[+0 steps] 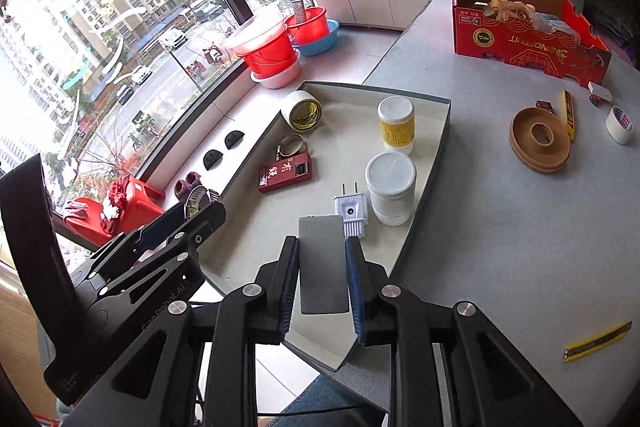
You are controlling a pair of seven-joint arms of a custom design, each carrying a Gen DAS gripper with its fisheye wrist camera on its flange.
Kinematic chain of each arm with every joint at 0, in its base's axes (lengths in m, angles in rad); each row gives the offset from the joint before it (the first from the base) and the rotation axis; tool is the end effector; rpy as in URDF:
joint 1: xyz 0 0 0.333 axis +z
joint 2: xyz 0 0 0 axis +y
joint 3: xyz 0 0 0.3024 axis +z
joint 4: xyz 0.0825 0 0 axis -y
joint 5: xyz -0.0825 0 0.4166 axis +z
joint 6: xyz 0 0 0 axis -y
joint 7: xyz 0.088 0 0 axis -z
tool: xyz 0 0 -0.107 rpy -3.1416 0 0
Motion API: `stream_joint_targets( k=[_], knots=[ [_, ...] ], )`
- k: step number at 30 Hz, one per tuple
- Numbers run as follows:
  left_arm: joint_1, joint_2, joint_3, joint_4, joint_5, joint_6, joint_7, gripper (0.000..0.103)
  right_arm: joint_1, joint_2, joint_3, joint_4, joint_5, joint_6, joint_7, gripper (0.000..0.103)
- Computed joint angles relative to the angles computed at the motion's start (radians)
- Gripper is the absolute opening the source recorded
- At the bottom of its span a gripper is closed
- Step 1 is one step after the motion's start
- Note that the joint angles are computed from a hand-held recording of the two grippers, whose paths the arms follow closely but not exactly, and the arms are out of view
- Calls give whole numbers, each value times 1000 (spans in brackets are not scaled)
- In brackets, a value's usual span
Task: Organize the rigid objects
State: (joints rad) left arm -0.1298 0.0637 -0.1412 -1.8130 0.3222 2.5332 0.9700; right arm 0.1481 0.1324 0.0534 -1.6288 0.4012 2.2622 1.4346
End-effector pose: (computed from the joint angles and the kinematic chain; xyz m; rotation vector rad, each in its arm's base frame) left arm 0.6340 -0.1776 0.5516 -1.9463 1.7075 -0.7077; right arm 0.6600 0.1432 0.5747 -1.9199 1.6404 -0.0849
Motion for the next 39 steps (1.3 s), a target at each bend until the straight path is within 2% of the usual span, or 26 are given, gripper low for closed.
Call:
stream_joint_targets(
  k=[11,39],
  knots=[
    [-24,89,18,87,27,-54,9,44,-9,103,17,114,-18,-48,12,24],
    [-46,144,38,126,13,-83,37,44,-13,156,29,159,-56,-78,50,24]
  ],
)
